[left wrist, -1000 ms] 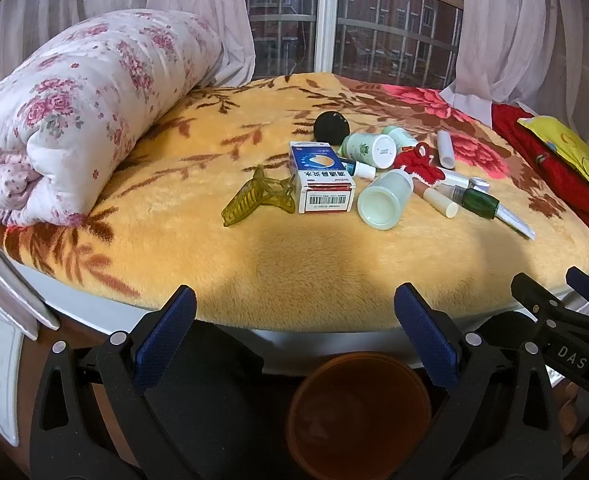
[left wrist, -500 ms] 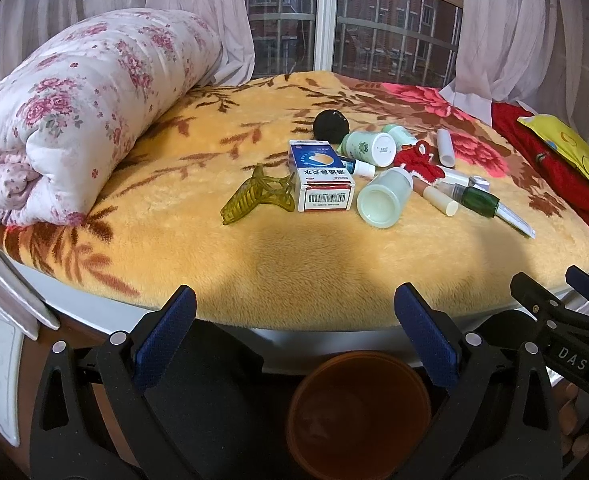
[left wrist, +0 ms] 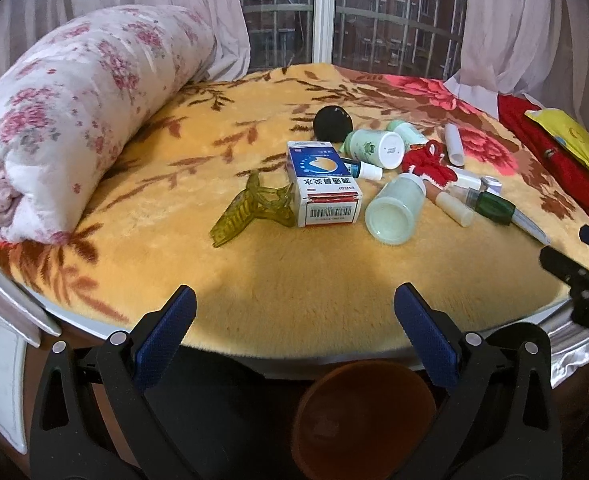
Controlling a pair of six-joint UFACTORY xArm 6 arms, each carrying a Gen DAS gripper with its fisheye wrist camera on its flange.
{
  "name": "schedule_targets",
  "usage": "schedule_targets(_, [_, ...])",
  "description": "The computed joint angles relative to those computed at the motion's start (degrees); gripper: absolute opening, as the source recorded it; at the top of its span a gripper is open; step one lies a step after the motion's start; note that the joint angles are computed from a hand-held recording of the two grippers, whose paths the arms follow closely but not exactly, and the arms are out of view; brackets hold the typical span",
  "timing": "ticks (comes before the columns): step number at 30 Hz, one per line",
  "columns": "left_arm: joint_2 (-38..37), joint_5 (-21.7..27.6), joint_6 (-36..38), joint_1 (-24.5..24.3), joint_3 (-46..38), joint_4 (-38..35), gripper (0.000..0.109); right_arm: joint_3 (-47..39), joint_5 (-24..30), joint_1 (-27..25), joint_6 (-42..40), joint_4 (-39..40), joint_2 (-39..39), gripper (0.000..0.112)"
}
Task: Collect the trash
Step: 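Grasp the white toothpaste tube with the right gripper while the left gripper grasps the white pill bottle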
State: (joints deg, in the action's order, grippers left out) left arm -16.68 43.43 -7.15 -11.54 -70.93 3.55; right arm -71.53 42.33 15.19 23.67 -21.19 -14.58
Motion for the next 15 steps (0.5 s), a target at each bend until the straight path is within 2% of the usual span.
schedule_targets(3, [3.13, 0.84, 1.06, 0.06, -2.83, -1.71, 0.097, -3.02, 0.38, -4.11, -10.18, 11.66, 2.99, 0.098])
schedule_targets(9, [7.08, 1.12, 1.1, -0.45, -6.44, -1.45, 0.097, -10.67, 3.6, -8.85, -23.29, 23.99, 10.73, 0.098])
schedule_targets(13, [8.77, 1.86, 1.19, -0.77, -7.92, -0.35, 0.097, -13.38, 6.38, -9.33, -29.11, 23.53, 13.34, 0.096])
schedule_targets(15, [9.18, 1.95, 1.3, -0.75, -8.25, -0.31, 0.097, -14.63, 7.79, -9.52, -32.49, 23.8, 14.45, 0.085])
